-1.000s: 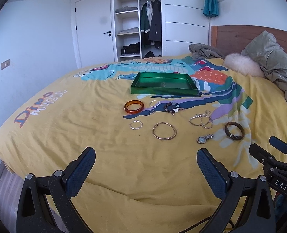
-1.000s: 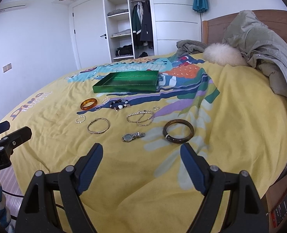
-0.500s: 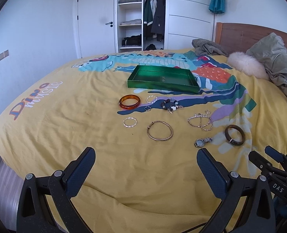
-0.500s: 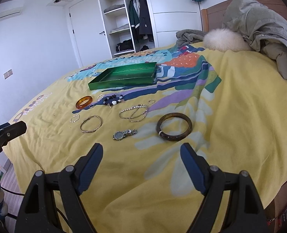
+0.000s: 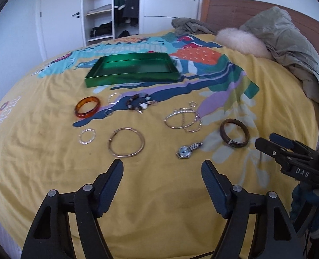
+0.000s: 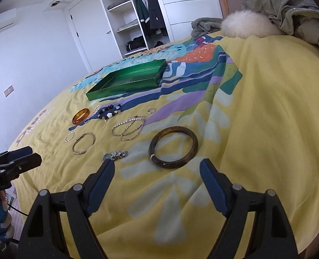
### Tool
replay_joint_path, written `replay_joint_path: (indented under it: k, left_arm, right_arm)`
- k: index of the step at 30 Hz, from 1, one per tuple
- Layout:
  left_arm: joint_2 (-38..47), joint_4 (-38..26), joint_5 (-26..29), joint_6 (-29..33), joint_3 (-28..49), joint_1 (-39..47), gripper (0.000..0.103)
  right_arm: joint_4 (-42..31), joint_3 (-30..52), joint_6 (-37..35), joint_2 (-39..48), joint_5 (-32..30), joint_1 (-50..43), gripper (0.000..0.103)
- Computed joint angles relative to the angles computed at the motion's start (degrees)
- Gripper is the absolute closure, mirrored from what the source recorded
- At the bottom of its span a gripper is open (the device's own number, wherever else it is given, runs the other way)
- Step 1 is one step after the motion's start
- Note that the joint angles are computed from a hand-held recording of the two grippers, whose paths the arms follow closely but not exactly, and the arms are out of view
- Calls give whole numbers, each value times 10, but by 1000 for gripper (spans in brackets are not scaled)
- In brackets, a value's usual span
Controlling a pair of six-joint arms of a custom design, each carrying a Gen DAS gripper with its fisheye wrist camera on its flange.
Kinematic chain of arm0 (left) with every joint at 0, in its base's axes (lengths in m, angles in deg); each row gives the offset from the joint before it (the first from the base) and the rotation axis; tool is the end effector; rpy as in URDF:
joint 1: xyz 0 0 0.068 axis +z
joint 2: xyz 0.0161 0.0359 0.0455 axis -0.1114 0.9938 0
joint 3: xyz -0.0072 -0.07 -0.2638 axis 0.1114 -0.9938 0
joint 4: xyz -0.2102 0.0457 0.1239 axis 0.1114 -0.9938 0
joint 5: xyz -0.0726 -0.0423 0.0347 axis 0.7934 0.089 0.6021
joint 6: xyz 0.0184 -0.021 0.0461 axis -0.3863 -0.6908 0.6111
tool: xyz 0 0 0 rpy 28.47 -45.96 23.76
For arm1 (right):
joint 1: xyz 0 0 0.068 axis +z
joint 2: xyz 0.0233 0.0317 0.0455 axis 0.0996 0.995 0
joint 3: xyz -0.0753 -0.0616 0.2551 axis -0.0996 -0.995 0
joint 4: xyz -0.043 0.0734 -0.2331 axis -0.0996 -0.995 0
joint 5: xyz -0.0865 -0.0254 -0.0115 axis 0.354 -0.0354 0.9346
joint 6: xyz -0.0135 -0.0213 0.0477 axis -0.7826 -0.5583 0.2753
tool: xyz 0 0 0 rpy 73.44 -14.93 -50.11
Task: Organize jewelry
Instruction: 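Grasp the silver wristwatch with the left tool while the right tool grasps the dark brown bangle, then carry the watch with the left tool into the green tray while the right tool carries the bangle there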
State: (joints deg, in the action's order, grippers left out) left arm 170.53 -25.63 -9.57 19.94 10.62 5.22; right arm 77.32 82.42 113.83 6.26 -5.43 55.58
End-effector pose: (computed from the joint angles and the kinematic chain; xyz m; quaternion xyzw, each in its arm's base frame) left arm 0.2778 0.0387 0.2406 0.2633 0.8934 -0.1269 0.3413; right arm 0.1853 0.1889 0.1940 0.1298 0.8880 0.1025 0.4290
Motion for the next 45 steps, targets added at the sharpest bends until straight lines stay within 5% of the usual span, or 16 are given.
replay_joint_path:
  k: [4,9,32,35,45]
  left_arm:
    - [47,-6,-11,26,26,-50,47]
    - [108,-23,-11,73,62,-76,55]
    - [263,10,-55,142,129,-141,78]
    - [263,12,-49,138,129,-139,79]
    - [213,23,-17,105,100,-115,79]
  right_arm:
    - [17,-1,-57,1,-57,-63,30]
    - [15,22,-115,35,-126,-135,59]
    - [28,76,-227,158,-224,-226,79]
    - [30,77,-229,165,-222,-228,92]
    - [15,68,-211,126,-150,-190,94]
